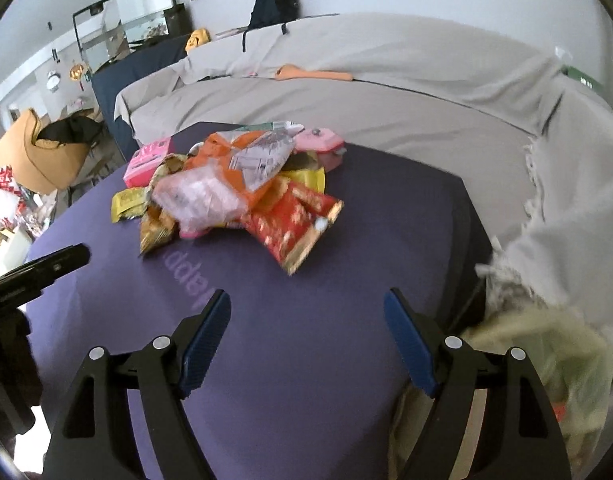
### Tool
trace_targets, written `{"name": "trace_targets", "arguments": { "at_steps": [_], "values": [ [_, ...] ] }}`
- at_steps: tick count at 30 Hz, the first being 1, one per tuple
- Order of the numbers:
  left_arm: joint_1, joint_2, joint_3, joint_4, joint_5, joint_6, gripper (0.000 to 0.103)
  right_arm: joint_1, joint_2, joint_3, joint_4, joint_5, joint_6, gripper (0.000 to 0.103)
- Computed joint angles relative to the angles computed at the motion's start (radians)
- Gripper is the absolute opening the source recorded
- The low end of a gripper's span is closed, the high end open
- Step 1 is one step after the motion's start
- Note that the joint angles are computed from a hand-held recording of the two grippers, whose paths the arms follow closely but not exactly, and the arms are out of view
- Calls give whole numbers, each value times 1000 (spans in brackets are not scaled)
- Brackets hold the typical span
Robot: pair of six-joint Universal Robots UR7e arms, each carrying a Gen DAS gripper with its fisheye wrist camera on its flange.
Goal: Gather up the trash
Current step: 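Move both tools back toward the snack pile on the table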
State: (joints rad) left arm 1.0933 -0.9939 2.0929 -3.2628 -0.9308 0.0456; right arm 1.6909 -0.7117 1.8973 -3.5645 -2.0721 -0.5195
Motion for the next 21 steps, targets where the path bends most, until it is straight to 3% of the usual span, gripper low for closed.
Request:
{"name": "trace_targets", "arguments": {
  "at_steps": [7, 14, 21],
  "values": [
    [28, 2, -30, 11, -17, 7, 62, 3, 64, -198, 153, -20, 4, 75],
    [41, 1, -39, 35, -30, -1, 62, 3, 162, -389, 265, -125, -29, 75],
    [53, 0, -38, 15, -43, 17, 62, -24, 126, -338, 330, -61, 46, 75]
  ]
}}
